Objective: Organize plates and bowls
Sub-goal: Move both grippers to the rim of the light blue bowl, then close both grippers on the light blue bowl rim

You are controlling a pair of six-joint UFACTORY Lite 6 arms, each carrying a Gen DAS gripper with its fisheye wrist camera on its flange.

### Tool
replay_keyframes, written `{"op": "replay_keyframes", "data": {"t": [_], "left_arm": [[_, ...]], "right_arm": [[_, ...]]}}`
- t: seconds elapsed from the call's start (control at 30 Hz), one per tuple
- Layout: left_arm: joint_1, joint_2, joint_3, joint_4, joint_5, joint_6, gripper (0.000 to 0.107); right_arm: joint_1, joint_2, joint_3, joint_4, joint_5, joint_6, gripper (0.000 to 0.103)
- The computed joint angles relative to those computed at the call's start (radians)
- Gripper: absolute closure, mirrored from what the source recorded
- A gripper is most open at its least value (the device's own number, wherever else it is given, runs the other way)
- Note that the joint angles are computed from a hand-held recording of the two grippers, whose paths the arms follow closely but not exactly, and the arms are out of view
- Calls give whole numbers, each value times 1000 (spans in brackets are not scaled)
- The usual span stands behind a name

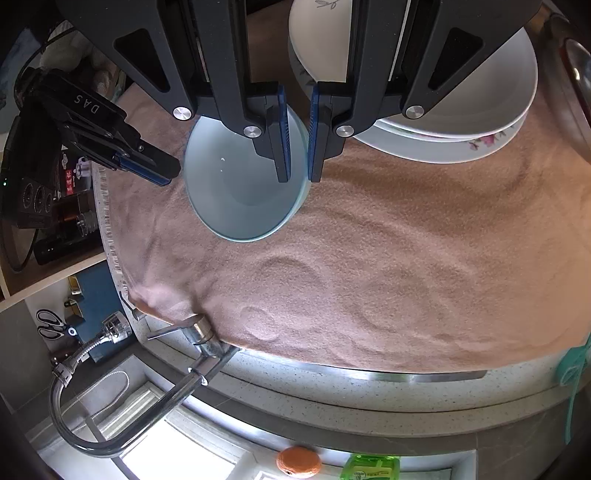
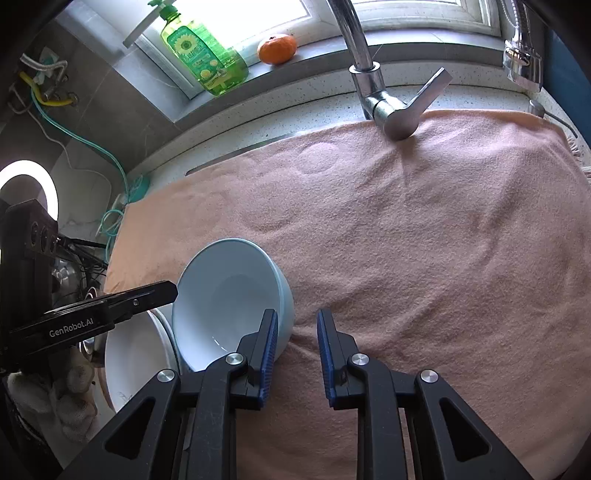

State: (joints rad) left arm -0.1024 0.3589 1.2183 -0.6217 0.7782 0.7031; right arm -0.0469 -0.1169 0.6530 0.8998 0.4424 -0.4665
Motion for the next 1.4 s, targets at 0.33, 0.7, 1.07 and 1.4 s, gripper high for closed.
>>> {"op": "replay_keyframes", "data": {"t": [0.33, 0.7, 1.07, 1.4], "left_arm": [[-10, -18, -31, 16, -23, 0, 99], [-21, -21, -33, 42, -39, -22, 99], [-20, 30, -9, 34, -33, -12, 99], [-16, 23, -22, 23, -41, 3, 101]], "right_arm": [[24, 8, -17, 41, -19, -18, 83], [41, 28, 5, 50, -20, -11, 83], [63, 68, 24, 50, -33, -5, 84], [77, 80, 27, 53, -42, 10, 94]]}}
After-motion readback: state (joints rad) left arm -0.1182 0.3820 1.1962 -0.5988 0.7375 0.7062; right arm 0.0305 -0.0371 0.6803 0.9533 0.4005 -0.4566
